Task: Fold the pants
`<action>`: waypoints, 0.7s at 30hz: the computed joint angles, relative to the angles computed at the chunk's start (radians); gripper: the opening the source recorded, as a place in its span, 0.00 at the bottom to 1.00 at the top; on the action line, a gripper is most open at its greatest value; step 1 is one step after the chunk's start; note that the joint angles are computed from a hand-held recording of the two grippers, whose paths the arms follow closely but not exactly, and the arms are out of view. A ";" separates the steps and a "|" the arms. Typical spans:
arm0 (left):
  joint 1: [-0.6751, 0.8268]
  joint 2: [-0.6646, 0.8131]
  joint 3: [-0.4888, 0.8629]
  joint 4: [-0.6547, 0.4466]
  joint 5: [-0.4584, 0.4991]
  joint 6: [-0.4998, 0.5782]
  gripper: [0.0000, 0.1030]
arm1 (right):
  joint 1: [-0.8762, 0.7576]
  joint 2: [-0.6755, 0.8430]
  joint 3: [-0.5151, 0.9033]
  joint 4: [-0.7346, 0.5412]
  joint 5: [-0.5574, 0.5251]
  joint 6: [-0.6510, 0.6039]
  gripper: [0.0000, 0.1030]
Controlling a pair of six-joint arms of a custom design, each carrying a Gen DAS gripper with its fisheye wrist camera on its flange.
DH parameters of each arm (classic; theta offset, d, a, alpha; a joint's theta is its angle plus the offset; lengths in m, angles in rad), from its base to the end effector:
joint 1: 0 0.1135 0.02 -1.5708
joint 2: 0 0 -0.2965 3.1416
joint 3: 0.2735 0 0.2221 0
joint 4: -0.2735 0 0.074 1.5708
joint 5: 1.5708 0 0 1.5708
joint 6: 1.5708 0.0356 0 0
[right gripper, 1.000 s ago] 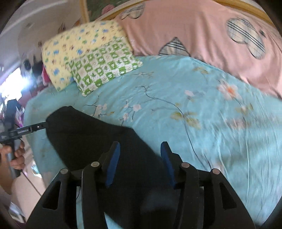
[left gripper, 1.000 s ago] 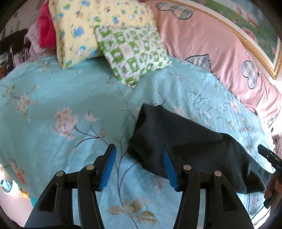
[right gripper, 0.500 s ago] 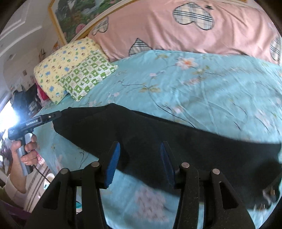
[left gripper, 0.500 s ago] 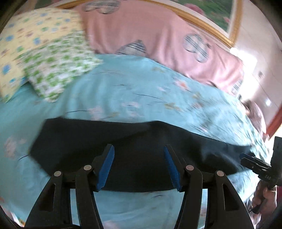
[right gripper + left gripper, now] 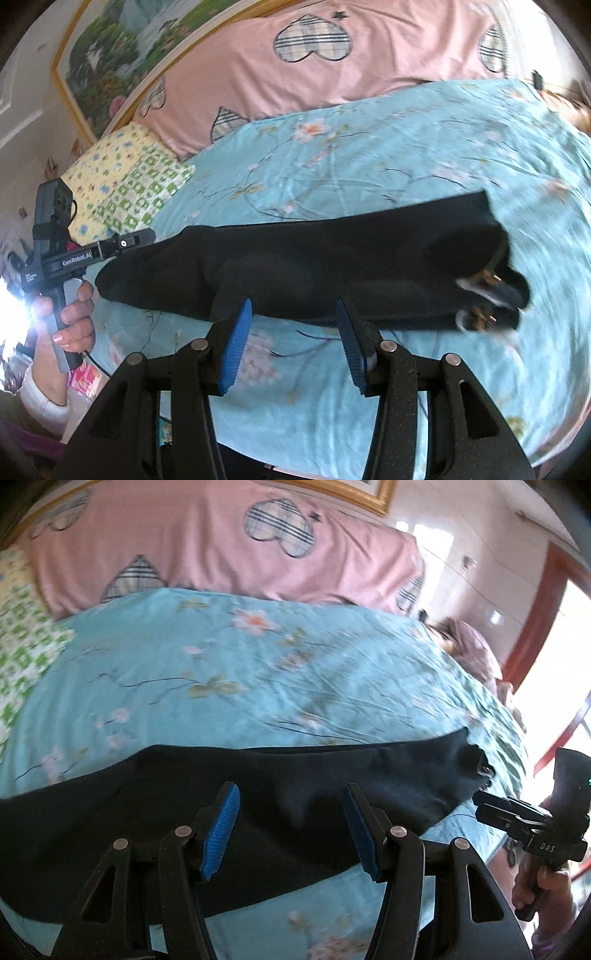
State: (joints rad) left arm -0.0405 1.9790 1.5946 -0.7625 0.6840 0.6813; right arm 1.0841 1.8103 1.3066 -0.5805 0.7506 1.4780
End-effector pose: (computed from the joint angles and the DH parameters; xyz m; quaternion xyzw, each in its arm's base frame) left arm 0.3990 -0.0387 0.2685 0.3912 0.8368 -0.2488 0.2914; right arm 0.1867 0.3010 0.2624 0.2633 0.8683 0.1132 0.4050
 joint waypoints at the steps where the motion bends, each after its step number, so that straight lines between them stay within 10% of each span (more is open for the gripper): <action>1: -0.013 -0.003 -0.003 -0.008 -0.003 0.007 0.57 | 0.007 -0.007 -0.008 -0.005 0.008 0.020 0.48; 21: -0.229 0.006 0.022 -0.065 -0.054 0.047 0.59 | 0.154 -0.089 -0.122 -0.275 0.121 0.555 0.48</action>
